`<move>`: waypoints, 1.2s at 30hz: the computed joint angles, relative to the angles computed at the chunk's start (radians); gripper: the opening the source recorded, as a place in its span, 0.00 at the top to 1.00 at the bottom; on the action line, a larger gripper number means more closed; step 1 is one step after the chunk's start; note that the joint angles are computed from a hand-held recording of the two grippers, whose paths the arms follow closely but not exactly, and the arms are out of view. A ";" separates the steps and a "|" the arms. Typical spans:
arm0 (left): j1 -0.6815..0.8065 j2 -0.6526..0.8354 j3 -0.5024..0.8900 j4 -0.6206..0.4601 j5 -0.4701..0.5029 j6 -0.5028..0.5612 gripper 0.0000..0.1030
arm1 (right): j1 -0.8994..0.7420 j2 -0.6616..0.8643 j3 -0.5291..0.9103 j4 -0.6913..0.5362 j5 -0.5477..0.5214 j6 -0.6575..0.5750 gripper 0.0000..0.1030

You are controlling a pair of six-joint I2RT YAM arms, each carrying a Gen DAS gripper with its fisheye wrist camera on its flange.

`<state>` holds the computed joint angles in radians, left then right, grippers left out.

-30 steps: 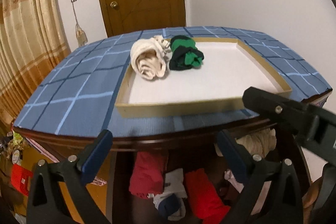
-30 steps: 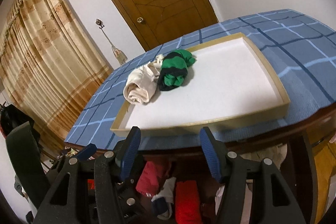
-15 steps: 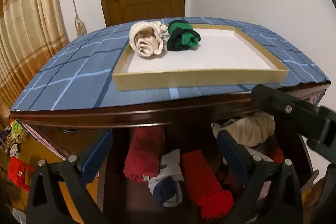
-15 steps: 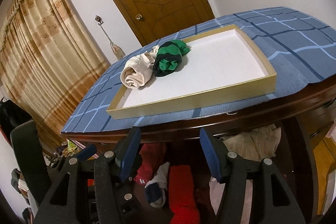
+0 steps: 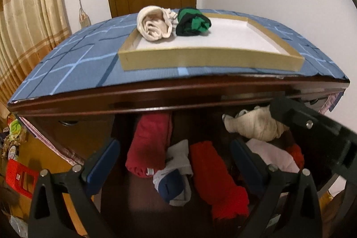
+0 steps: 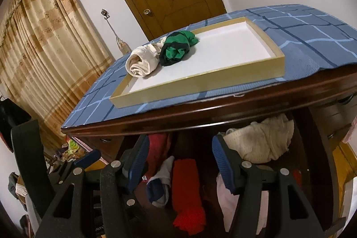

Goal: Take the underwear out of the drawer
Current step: 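Withdraw both tools back from the tray toward the drawer, then reach both open tools down into the drawer toward the rolled clothes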

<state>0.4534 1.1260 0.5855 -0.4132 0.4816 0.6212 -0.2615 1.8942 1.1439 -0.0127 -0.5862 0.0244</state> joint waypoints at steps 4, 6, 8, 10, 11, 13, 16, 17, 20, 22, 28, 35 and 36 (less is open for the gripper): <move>0.007 0.011 -0.012 0.002 0.000 0.013 0.02 | -0.003 -0.004 -0.022 0.007 0.003 -0.012 0.40; 0.013 0.018 -0.016 0.002 0.000 0.021 0.02 | -0.003 0.000 -0.027 0.007 0.005 -0.019 0.40; 0.021 0.032 -0.017 0.002 0.002 0.027 0.02 | -0.001 0.002 -0.036 0.006 0.010 -0.027 0.40; 0.029 0.044 -0.019 0.002 0.004 0.038 0.02 | 0.000 0.006 -0.043 0.006 0.014 -0.035 0.40; 0.033 0.052 -0.021 0.006 0.002 0.043 0.02 | 0.001 0.008 -0.047 0.007 0.017 -0.037 0.41; 0.040 0.061 -0.027 0.012 -0.004 0.052 0.02 | 0.001 0.013 -0.053 0.007 0.026 -0.045 0.41; 0.044 0.070 -0.038 0.025 -0.011 0.066 0.02 | 0.002 0.021 -0.060 0.003 0.037 -0.058 0.41; 0.047 0.070 -0.046 0.032 -0.014 0.073 0.02 | 0.003 0.025 -0.062 0.003 0.042 -0.064 0.41; 0.043 0.086 -0.056 0.051 -0.032 0.080 0.02 | 0.007 0.030 -0.070 0.004 0.058 -0.076 0.41; 0.041 0.105 -0.057 0.062 -0.042 0.081 0.02 | 0.008 0.040 -0.069 -0.001 0.066 -0.081 0.41; 0.029 0.156 -0.060 0.101 -0.074 0.082 0.02 | 0.008 0.075 -0.044 -0.025 0.076 -0.088 0.41; 0.054 0.217 -0.022 0.068 -0.062 0.124 0.02 | 0.019 0.123 0.008 -0.068 0.094 -0.094 0.41; 0.068 0.223 -0.013 0.055 -0.053 0.140 0.02 | 0.018 0.132 0.018 -0.079 0.094 -0.098 0.41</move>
<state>0.5217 1.3487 0.5724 -0.3578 0.4290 0.7613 -0.2431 2.0259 1.1618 -0.0914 -0.4917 -0.0736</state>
